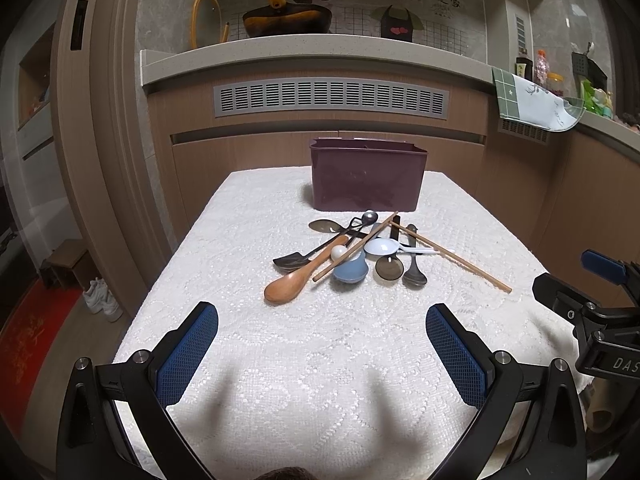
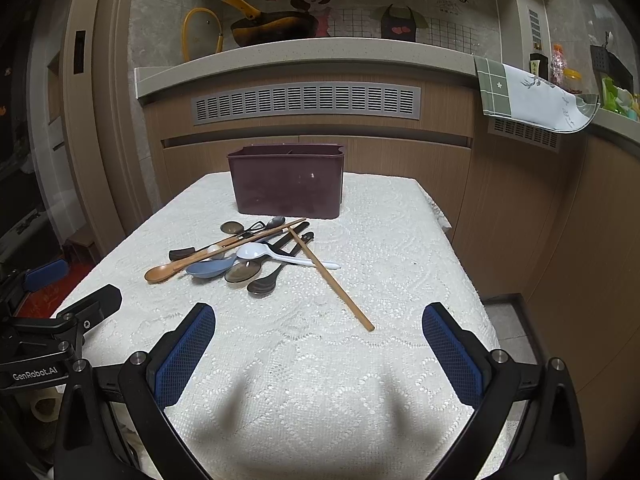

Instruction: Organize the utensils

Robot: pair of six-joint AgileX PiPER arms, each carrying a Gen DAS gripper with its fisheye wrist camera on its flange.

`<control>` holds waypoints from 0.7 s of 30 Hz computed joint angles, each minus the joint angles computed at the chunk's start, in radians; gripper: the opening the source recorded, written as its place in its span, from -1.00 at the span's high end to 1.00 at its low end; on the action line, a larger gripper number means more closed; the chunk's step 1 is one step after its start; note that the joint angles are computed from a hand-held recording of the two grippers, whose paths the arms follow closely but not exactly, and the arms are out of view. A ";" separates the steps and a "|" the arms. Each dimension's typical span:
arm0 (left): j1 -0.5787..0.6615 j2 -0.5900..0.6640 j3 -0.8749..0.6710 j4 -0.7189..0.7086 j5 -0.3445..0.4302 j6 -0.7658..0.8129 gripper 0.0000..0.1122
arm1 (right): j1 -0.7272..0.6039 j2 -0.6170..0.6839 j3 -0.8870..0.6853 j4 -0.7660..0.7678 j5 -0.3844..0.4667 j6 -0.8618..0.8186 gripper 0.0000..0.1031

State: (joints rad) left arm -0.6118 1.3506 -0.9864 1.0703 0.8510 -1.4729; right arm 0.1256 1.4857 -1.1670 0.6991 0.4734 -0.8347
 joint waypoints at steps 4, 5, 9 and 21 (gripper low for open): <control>0.003 0.001 -0.001 -0.002 0.000 0.005 -0.83 | 0.000 0.000 0.001 0.000 0.001 0.000 -1.00; 0.004 0.001 0.000 -0.002 -0.001 0.005 -0.83 | 0.000 0.000 0.001 0.000 0.001 0.000 -1.00; 0.004 0.001 0.000 -0.001 -0.001 0.004 -0.83 | 0.000 0.001 0.001 0.003 0.000 -0.002 -1.00; 0.000 0.012 -0.002 -0.002 0.005 0.000 -0.83 | 0.001 0.003 0.000 -0.002 0.003 0.003 -1.00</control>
